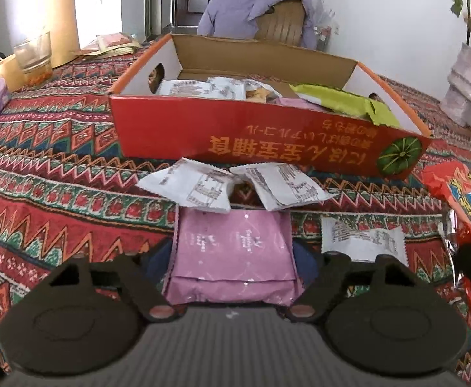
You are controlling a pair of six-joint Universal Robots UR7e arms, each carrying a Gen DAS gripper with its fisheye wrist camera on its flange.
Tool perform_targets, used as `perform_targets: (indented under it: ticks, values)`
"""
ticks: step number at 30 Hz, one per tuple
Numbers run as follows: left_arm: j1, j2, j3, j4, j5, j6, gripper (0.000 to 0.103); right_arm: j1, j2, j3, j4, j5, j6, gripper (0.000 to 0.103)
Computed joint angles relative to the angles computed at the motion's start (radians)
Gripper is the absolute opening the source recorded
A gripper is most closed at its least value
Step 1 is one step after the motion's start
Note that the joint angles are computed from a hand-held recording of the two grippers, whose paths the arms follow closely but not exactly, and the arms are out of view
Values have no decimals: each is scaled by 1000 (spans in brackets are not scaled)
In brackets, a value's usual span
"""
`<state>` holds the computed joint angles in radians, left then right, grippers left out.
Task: Organize snacks
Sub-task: 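Carry the snack bag and pink packet into the box and open both grippers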
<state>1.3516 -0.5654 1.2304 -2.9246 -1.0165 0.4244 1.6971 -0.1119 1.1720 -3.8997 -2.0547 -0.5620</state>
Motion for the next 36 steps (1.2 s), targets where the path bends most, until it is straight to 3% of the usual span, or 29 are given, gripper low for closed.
perform_targets:
  ticks: [22,36]
  values:
    - [-5,-162,189,-116,-182,85,77,51,23,-48,-28,-21,-64,48]
    - [-44,-152,139,-207,-251,117,78,74,61,-205,42,24,-110,48]
